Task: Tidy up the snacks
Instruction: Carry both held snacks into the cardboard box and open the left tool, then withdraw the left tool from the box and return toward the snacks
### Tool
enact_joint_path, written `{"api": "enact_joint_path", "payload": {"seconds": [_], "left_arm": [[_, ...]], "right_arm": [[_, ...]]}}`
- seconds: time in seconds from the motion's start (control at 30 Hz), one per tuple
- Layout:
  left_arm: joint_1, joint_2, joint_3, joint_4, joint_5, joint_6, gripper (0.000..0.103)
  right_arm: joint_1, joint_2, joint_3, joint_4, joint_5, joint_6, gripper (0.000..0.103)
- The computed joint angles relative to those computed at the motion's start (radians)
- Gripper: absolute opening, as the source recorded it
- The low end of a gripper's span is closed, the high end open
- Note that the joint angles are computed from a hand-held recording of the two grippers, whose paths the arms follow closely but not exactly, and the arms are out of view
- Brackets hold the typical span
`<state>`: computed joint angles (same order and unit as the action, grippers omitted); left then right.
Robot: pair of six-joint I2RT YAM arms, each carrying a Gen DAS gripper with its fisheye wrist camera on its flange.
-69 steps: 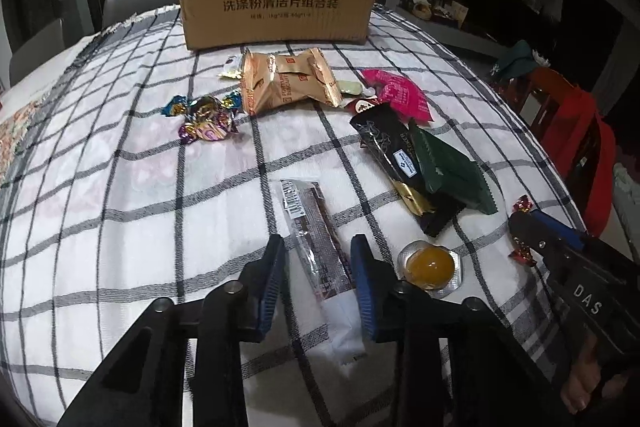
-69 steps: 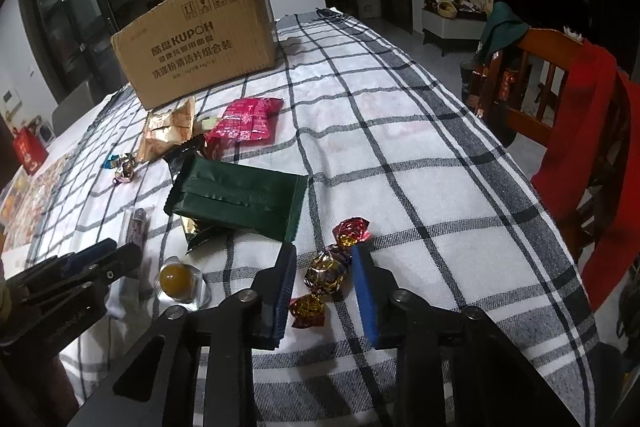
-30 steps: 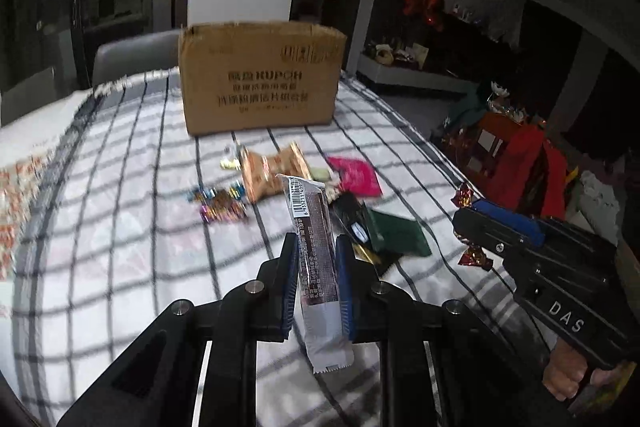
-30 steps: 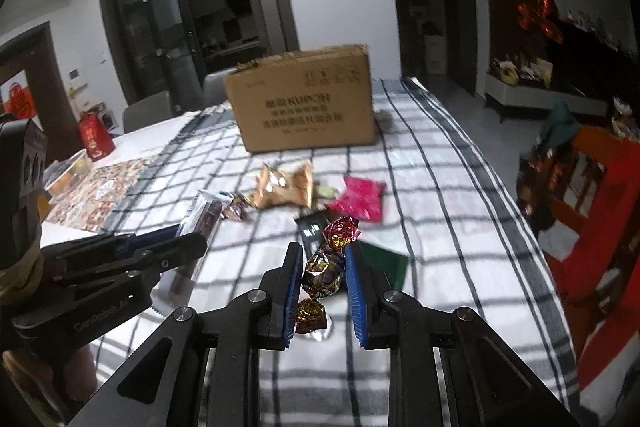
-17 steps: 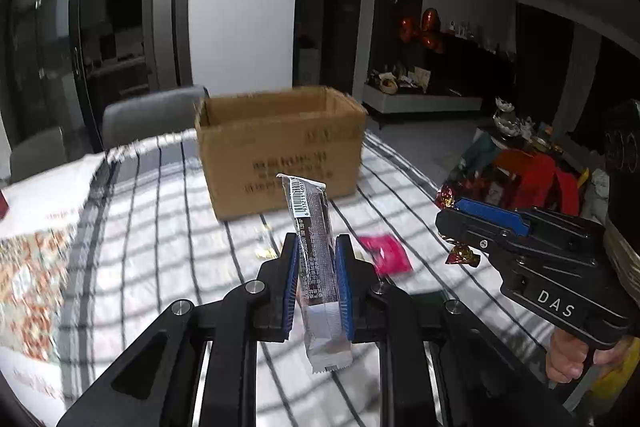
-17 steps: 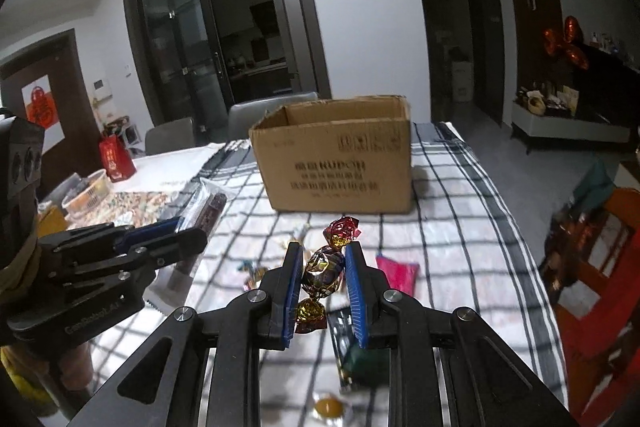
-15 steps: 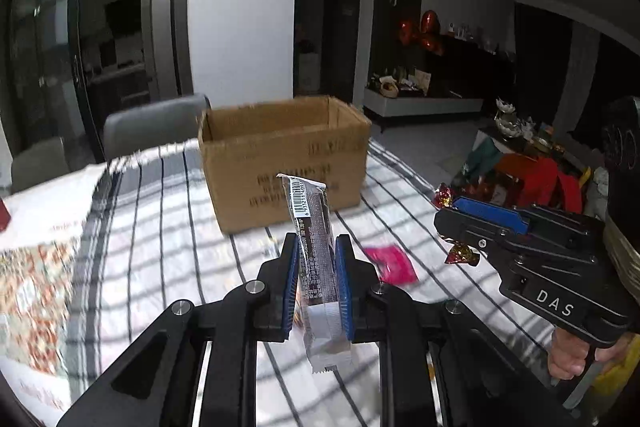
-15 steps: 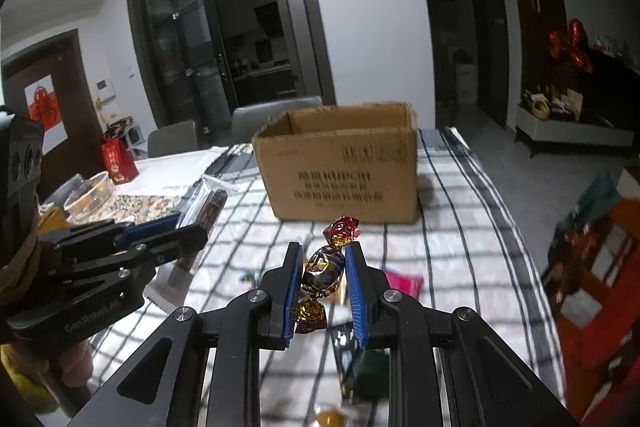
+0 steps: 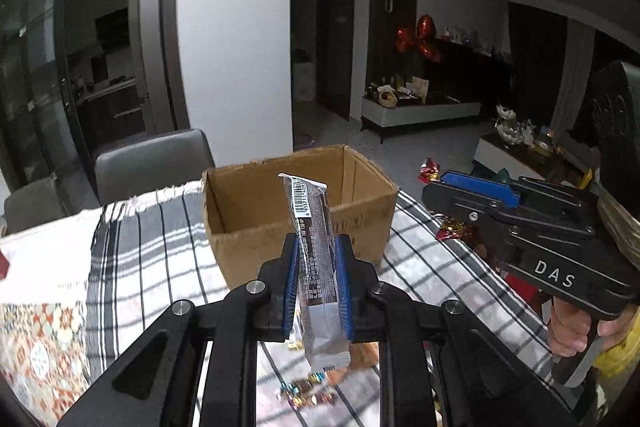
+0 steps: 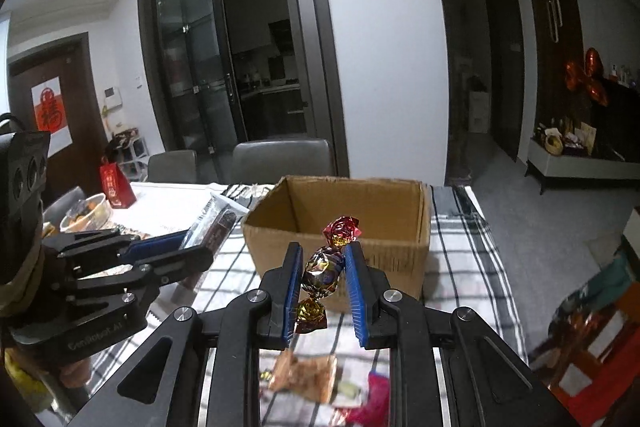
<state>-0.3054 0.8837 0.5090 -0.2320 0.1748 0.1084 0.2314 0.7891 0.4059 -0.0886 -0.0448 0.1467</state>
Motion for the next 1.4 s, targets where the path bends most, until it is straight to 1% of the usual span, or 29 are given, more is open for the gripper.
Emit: {"api": "enact_joint_path", "payload": {"seconds": [0.03, 0.13, 0.27, 0.43, 0.53, 0.67, 0.77, 0.8, 0.83, 0.87, 0.9, 0.93, 0.97, 1.07, 1.13, 1.2, 1.4], "left_arm": [[0.005, 0.023, 0.012, 0.010, 0.006, 0.005, 0.019], [0.032, 0.122, 0.071, 0.038, 0.047, 0.017, 0.019], [0.040, 0.252, 0.148, 0.083, 0.049, 0.034, 0.019], [0.050, 0.369, 0.228, 0.128, 0.041, 0.049, 0.019], [0.051, 0.449, 0.291, 0.141, 0.029, 0.046, 0.019], [0.049, 0.533, 0.350, 0.150, 0.015, 0.039, 0.019], [0.038, 0.595, 0.393, 0.157, -0.018, 0.033, 0.020], [0.033, 0.617, 0.407, 0.166, -0.043, 0.027, 0.030], [0.030, 0.627, 0.416, 0.170, -0.059, 0.023, 0.037], [0.026, 0.625, 0.407, 0.188, -0.074, 0.017, 0.048], [0.029, 0.624, 0.400, 0.201, -0.081, 0.016, 0.052], [0.032, 0.616, 0.388, 0.212, -0.087, 0.013, 0.052], [0.036, 0.605, 0.378, 0.216, -0.091, 0.011, 0.053], [0.044, 0.538, 0.313, 0.239, -0.089, 0.005, 0.061], [0.027, 0.475, 0.258, 0.259, -0.127, -0.002, 0.064], [0.021, 0.398, 0.199, 0.263, -0.141, -0.001, 0.068], [0.013, 0.179, 0.071, 0.221, -0.143, 0.000, 0.069]], "right_arm": [[-0.020, 0.052, 0.026, 0.017, -0.022, -0.007, 0.023], [-0.060, 0.143, 0.070, 0.050, -0.064, -0.024, 0.023], [-0.086, 0.270, 0.145, 0.085, -0.098, -0.036, 0.023], [-0.096, 0.405, 0.220, 0.126, -0.082, -0.030, 0.023], [-0.112, 0.484, 0.270, 0.141, -0.093, -0.024, 0.023], [-0.120, 0.564, 0.328, 0.148, -0.091, -0.021, 0.023], [-0.123, 0.611, 0.361, 0.149, -0.081, -0.014, 0.023], [-0.125, 0.623, 0.369, 0.152, -0.081, -0.011, 0.023], [-0.125, 0.637, 0.382, 0.144, -0.068, -0.007, 0.025], [-0.124, 0.642, 0.386, 0.138, -0.061, 0.002, 0.032], [-0.123, 0.638, 0.382, 0.138, -0.064, 0.012, 0.037], [-0.127, 0.635, 0.375, 0.140, -0.070, 0.018, 0.043], [-0.128, 0.633, 0.371, 0.142, -0.068, 0.019, 0.043], [-0.132, 0.598, 0.332, 0.149, -0.071, 0.015, 0.043], [-0.130, 0.570, 0.306, 0.147, -0.077, 0.014, 0.043], [-0.118, 0.519, 0.265, 0.146, -0.073, 0.014, 0.043], [-0.061, 0.329, 0.153, 0.098, -0.023, -0.002, 0.043]]}}
